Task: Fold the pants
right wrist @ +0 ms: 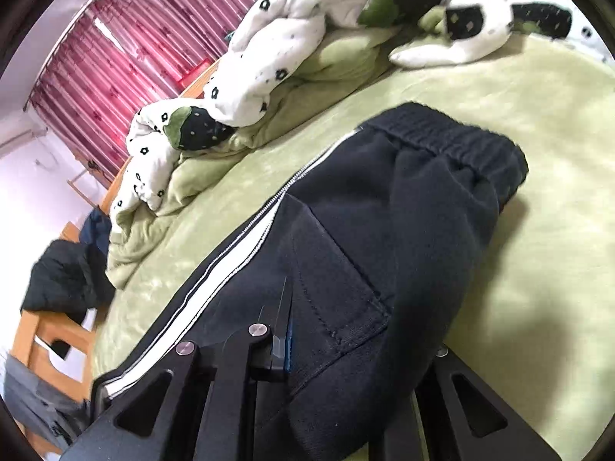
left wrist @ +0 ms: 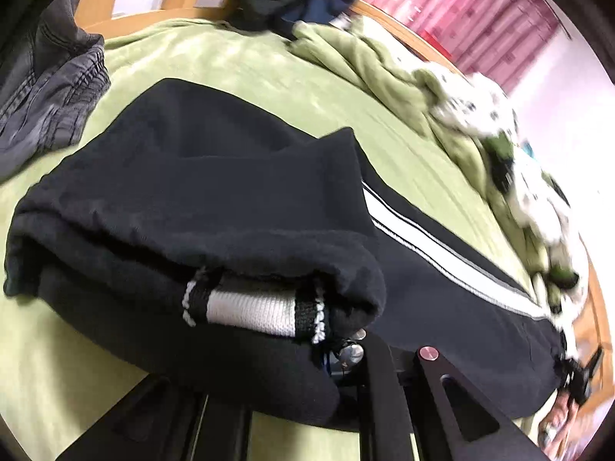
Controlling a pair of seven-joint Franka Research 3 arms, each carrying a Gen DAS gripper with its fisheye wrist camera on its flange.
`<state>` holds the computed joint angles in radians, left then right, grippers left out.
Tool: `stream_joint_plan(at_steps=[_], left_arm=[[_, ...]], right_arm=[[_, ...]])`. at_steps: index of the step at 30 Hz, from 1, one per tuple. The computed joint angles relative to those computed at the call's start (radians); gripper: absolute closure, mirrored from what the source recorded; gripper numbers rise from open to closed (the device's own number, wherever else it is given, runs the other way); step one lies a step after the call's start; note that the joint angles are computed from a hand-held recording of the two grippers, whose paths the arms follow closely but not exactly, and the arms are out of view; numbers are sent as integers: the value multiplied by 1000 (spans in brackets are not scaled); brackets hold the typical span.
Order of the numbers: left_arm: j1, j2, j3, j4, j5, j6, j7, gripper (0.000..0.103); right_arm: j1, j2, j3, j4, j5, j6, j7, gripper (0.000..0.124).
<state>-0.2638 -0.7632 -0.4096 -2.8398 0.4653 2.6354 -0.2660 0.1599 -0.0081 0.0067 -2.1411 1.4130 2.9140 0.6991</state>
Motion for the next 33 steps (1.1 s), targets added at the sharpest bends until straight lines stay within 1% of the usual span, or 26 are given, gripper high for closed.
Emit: stream_joint_plan(at_steps=[2, 4, 6, 8, 9, 11, 12, 13, 14, 15, 16, 17, 18, 19, 20, 21, 22, 23, 24, 26, 28, 29, 30, 31, 32, 33], left_arm=[[-67, -1, -27, 5, -36, -14, -16, 92], [-127, -6, -59, 5, -65, -21, -49, 92], [-175, -3, -88, 11, -80, -20, -81, 92], [-215, 8, -117, 30, -83, -37, -103, 92], [-241, 22, -132, 48, -84, -55, -105, 92], [-264, 50, -144, 77, -73, -92, -102, 91], [-276, 78, -156, 104, -66, -140, -87, 89], [-283, 93, -163, 116, -56, -173, -86, 85], [-293, 102, -167, 119, -51, -183, -95, 84], [-313, 103, -155, 115, -58, -186, -99, 77], [-336, 99, -137, 109, -71, -183, -96, 72], [-358, 85, -130, 105, -81, -196, -95, 68], [-378, 73, -130, 112, -90, -232, -88, 57], [-393, 68, -136, 121, -97, -267, -86, 42], [-409, 63, -143, 137, -105, -321, -79, 37], [-426, 50, -162, 150, -110, -382, -87, 35], [-432, 48, -168, 157, -107, -402, -94, 35], [-449, 36, -178, 162, -115, -438, -107, 35], [-467, 21, -182, 160, -124, -460, -120, 35], [-483, 3, -189, 168, -129, -498, -149, 35], [-505, -22, -180, 160, -132, -497, -163, 35], [-514, -40, -178, 160, -134, -500, -171, 35], [-506, -35, -174, 168, -124, -499, -168, 35], [-492, -19, -174, 187, -111, -502, -159, 35], [-483, -4, -173, 207, -100, -520, -141, 35], [-477, 15, -179, 237, -94, -561, -119, 35]], right_arm=[[-25, -77, -27, -87, -44, -33, 8, 111], [-47, -154, -65, -173, -62, -67, -19, 111], [-70, -251, -102, -274, -101, -79, -50, 111], [-87, -328, -142, -353, -130, -93, -79, 111], [-93, -354, -159, -382, -146, -101, -85, 111], [-106, -391, -204, -435, -164, -133, -116, 110], [-107, -389, -216, -446, -162, -142, -128, 108], [-117, -377, -224, -459, -177, -154, -119, 106], [-126, -369, -225, -468, -190, -161, -105, 104], [-140, -365, -225, -485, -210, -166, -78, 97], [-144, -375, -235, -500, -199, -175, -89, 89], [-144, -407, -263, -525, -153, -187, -147, 87], [-149, -438, -274, -547, -116, -177, -198, 83], [-154, -457, -275, -559, -84, -155, -235, 74], [-153, -479, -281, -566, -15, -109, -305, 68], [-152, -479, -294, -553, 47, -99, -366, 57], [-160, -466, -298, -536, 78, -110, -391, 49], [-172, -436, -301, -506, 84, -131, -381, 48], [-184, -382, -312, -461, 80, -173, -348, 48], [-203, -302, -311, -395, 88, -229, -298, 48], [-219, -204, -310, -316, 92, -310, -229, 49], [-226, -170, -292, -287, 84, -303, -186, 48], [-234, -151, -274, -268, 83, -288, -174, 49], [-238, -137, -249, -247, 89, -244, -187, 59], [-245, -134, -229, -233, 122, -199, -244, 68], [-252, -132, -223, -216, 157, -208, -295, 75]])
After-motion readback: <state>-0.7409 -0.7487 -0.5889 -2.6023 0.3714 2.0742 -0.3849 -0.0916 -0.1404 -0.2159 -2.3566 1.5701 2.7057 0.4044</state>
